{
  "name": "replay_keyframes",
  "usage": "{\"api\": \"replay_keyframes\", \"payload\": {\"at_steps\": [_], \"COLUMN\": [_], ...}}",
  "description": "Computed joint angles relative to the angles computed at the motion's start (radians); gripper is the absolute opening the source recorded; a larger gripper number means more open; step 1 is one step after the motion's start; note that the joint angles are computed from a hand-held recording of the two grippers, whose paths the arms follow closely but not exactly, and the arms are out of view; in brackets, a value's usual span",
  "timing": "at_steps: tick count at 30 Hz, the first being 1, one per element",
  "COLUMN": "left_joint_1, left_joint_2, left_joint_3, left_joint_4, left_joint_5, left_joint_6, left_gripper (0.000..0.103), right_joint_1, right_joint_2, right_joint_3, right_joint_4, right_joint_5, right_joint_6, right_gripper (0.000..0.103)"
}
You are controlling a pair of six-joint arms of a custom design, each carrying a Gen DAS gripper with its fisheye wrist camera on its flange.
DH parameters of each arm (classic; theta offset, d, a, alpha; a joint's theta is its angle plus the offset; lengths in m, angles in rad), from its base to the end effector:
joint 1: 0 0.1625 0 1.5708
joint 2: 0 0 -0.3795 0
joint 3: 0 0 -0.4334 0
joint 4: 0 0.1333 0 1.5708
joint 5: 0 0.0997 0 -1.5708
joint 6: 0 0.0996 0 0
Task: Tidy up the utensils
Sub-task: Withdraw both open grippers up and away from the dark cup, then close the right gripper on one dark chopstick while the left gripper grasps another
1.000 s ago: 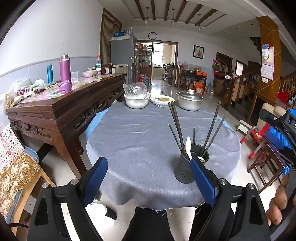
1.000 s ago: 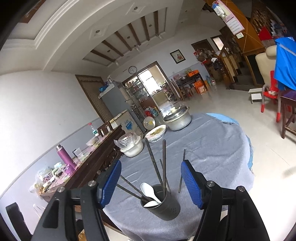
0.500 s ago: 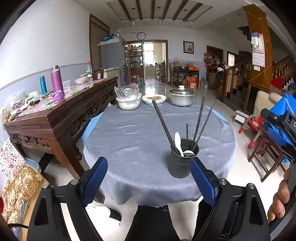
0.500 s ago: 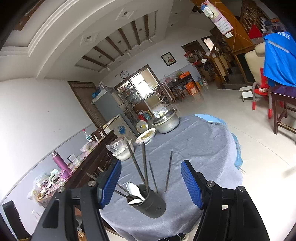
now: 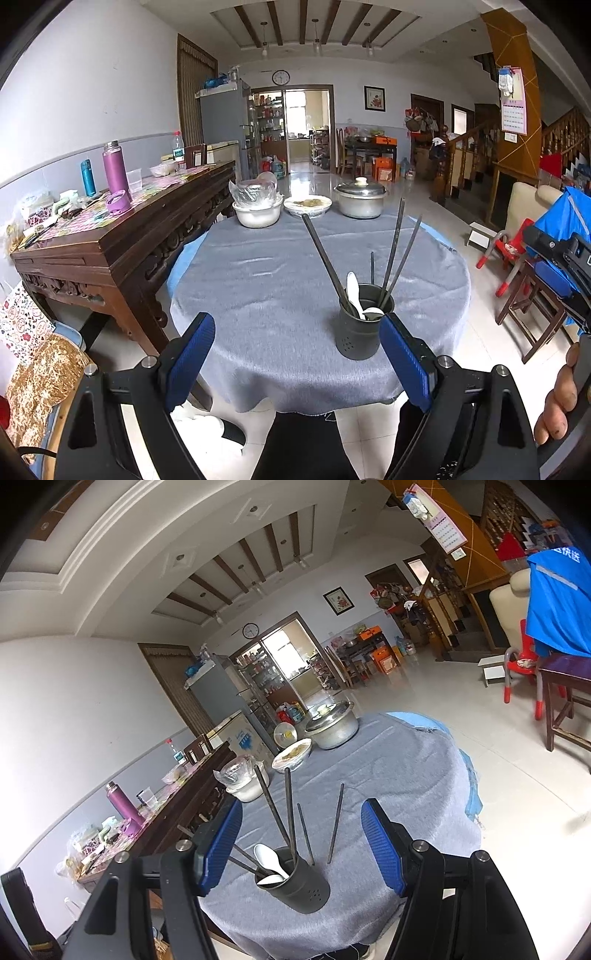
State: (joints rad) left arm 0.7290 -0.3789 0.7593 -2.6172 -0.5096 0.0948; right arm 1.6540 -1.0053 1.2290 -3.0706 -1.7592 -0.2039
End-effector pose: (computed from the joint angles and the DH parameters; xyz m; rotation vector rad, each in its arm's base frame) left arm -0.4973 -0.7394 0.1654 0.5728 2.0851 -1.1361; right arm 0.1765 -0.7364 0.4538 0.1731 -2.3481 1.7250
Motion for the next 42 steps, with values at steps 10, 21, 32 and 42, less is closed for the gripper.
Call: {"api": "replay_keyframes", "payload": {"at_steps": [10,21,32,42], "left_joint_1": [-0.001,0.005,0.054,0.116], "left_joint_2": [-0.012,0.003,0.076,0.089], "left_joint_3": [-0.001,-0.034,-0.172,-0.251], "left_joint_4": [0.001,0.003,-0.004,0.097], "left_joint_5": [0.006,0.014,0.039,0.079], "left_joint_6": [-0.022,-0.030,-0.006,-0.101], "left_gripper": [0.091,0.091,0.091,0.091], "right_joint_1": [0.007,0.017,-0.002,-0.023], "right_joint_2": [-0.008,-0.011,0.050,0.187], "right_joint_3": [0.010,0.017,-0.120,-0.405], "right_joint_4": [0.025,0.036,0.063,0.306], "right_joint_5": [-0.001,-0.021,-0.109,-0.133], "right_joint_6": [-0.019,-0.038,-0.047,-0.018], "right_gripper": [0.070,0.070,0.070,0.070]}}
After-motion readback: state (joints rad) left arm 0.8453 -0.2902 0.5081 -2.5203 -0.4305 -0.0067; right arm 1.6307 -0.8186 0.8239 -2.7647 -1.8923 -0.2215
